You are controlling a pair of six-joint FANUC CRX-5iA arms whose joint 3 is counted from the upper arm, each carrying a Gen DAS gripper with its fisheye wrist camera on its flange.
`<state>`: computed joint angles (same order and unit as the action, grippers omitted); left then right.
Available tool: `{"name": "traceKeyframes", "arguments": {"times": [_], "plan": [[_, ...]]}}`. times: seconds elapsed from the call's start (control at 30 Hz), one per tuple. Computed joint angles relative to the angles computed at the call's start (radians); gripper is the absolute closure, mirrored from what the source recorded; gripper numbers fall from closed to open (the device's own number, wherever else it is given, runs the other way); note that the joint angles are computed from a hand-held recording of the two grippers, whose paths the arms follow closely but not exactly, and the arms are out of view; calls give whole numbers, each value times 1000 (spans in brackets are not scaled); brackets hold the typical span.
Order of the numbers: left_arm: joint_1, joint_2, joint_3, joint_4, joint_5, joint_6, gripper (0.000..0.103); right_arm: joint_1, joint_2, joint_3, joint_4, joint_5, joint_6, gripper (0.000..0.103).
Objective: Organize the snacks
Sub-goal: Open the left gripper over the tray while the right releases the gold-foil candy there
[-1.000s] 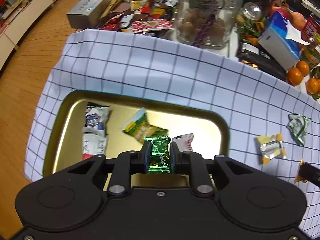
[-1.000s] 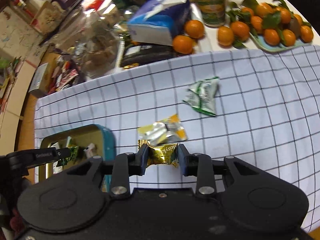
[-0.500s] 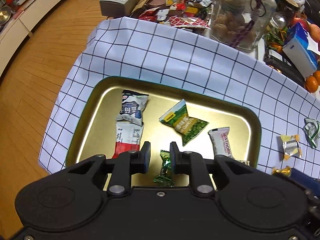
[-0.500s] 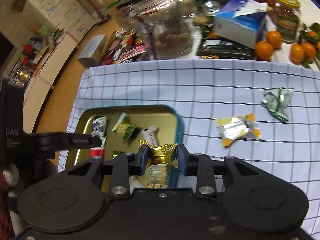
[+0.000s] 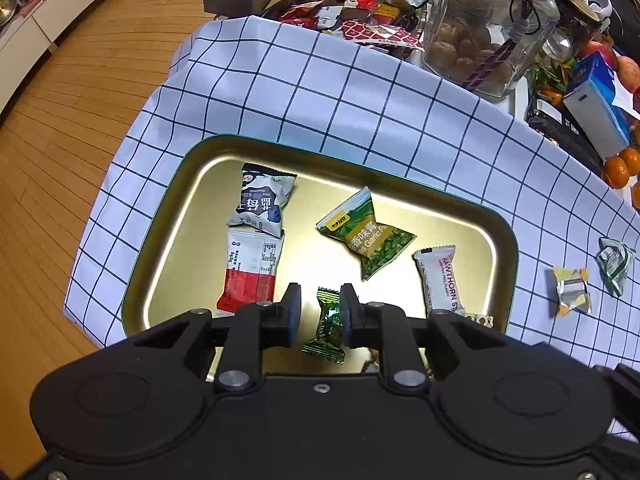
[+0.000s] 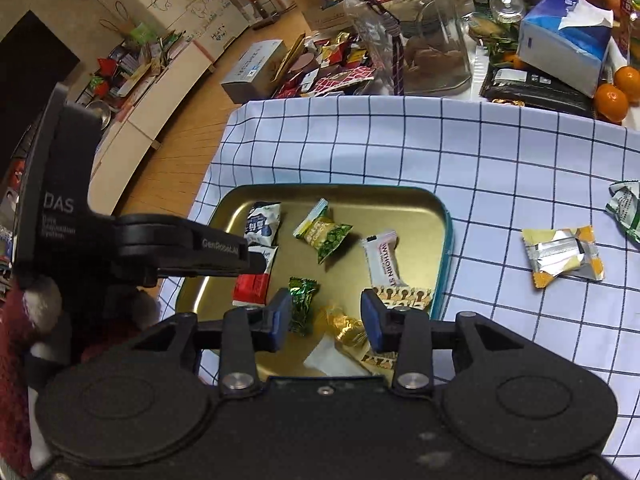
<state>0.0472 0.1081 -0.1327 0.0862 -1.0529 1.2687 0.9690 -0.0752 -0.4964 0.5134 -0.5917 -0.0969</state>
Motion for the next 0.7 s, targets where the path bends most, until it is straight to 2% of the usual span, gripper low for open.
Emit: {"name": "traceKeyframes", "arguments": {"times": [0.17,0.43,0.7], "plan": [[-16,-5,-4,-17,10,1,76,-14,-9,2,-7,-58,-36,58],[-49,-13,-18,12,5,-34,76,-44,-34,10,-82,-217,-66,54],[-111,-31,-49,77,3,-100,72,-71,-129,-64,-121,-372,-178,54]]}}
